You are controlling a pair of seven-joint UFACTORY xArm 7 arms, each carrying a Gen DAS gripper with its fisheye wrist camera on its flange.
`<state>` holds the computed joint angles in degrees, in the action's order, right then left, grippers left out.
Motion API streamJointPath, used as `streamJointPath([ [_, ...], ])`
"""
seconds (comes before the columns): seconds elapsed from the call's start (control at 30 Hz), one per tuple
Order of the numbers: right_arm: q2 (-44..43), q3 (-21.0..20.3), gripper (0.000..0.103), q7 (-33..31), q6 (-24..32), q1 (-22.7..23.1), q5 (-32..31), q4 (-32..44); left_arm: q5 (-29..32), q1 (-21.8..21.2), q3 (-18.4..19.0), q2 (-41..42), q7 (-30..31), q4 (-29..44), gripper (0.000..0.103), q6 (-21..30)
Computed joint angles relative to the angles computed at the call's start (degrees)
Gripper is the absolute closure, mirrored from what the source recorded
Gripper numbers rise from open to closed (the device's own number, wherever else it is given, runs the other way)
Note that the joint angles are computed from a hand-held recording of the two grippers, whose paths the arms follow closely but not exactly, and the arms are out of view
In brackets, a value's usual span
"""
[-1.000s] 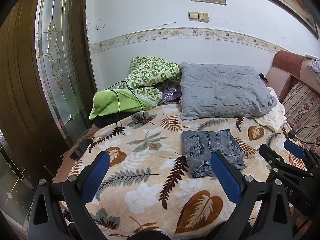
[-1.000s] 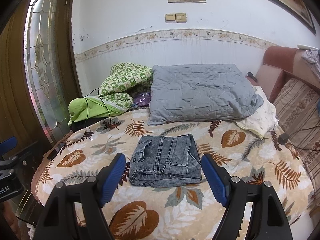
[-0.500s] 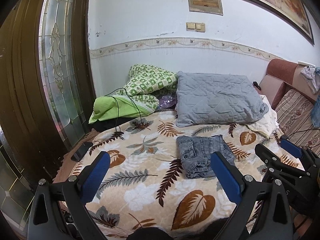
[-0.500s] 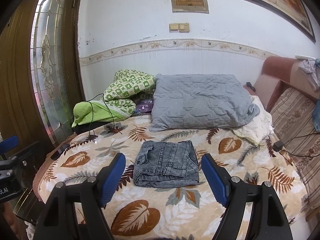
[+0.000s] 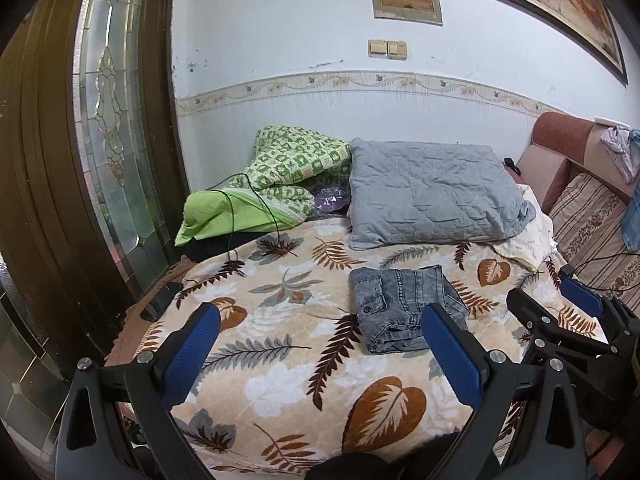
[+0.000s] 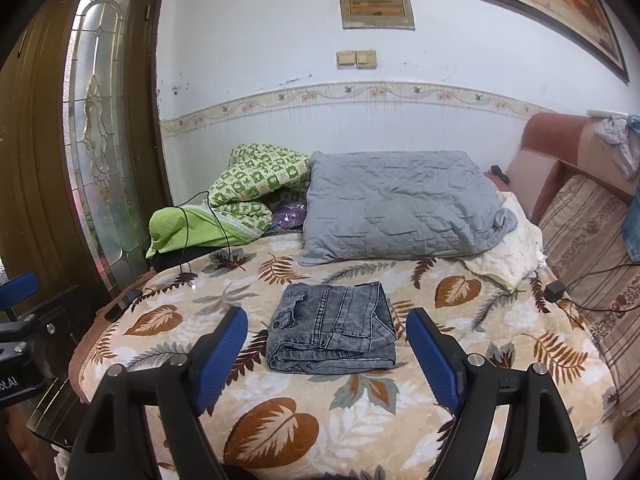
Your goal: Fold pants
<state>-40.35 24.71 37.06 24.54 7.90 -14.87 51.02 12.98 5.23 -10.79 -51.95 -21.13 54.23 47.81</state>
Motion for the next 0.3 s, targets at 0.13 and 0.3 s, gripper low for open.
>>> streamJointPath([
  [0.13, 3.19, -0.12, 0.019, 0.45, -1.51, -1.43, -0.48, 0.47, -1.26, -1.65, 1.06, 3.96, 1.09, -0.06, 0.003, -1.70],
  [0.3, 10.24, -0.58, 0.019, 1.56, -2.18, -3.52, -2.48, 2.33, -5.55, -4.54, 5.83, 12.96, 4.12, 0.53, 0.003, -4.13],
])
